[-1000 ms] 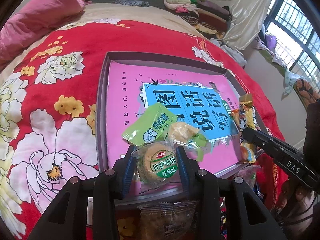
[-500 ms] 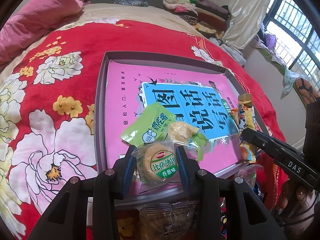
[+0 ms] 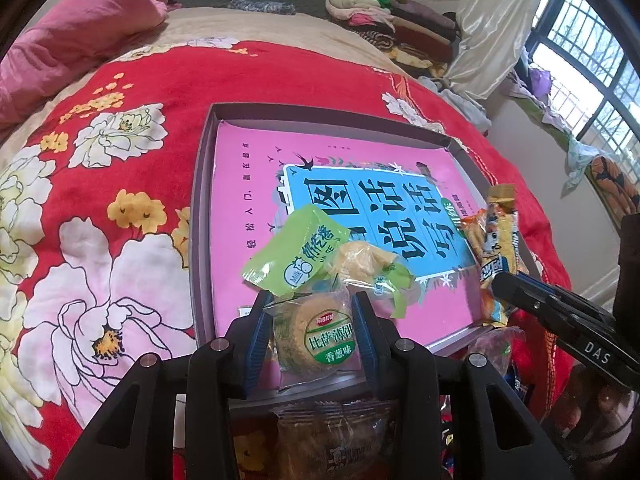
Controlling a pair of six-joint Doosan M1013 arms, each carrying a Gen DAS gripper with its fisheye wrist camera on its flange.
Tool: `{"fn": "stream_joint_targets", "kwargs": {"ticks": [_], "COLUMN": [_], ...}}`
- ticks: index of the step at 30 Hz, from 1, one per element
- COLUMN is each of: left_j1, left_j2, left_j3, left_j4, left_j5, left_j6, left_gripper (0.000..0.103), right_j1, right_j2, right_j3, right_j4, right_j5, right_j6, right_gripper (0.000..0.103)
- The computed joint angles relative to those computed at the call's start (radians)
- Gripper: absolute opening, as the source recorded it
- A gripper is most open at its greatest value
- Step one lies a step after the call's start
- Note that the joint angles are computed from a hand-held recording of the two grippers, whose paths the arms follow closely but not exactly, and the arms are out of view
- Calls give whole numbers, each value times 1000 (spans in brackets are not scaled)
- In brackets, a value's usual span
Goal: Organize snacks
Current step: 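Open both tools to release the candy stick and biscuit pack into the tray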
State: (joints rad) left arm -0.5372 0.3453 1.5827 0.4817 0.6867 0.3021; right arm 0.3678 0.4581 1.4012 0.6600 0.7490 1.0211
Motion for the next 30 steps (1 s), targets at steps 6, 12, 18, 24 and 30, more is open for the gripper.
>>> {"fn": "stream_joint_targets", "kwargs": {"ticks": [6,12,18,24,30], "left_j1": [-5,-11,-16,-26,-33], "left_j2": [-8,-14,-15,-10,-9], "left_j3": [8,10,11,3,-1], "left_j4": [39,64,80,105,115], "left_j5": [-2,14,38,57,66], "left_j6": [-34,-65,-99,-113,-132], "left_gripper": [41,41,41,42,51], "right_j1": [0,1,-1,-12,-21], "right_j2": [-13,-18,-25,-36,-44], "right_j3": [10,15,21,35,41], "right_j4": [-1,1,17,60,75], "right_j5": [-10,-10,-13,-31,-43], "right_j6": [-2,-4,-27,-40,-40], "right_gripper": [21,21,21,22,27]}}
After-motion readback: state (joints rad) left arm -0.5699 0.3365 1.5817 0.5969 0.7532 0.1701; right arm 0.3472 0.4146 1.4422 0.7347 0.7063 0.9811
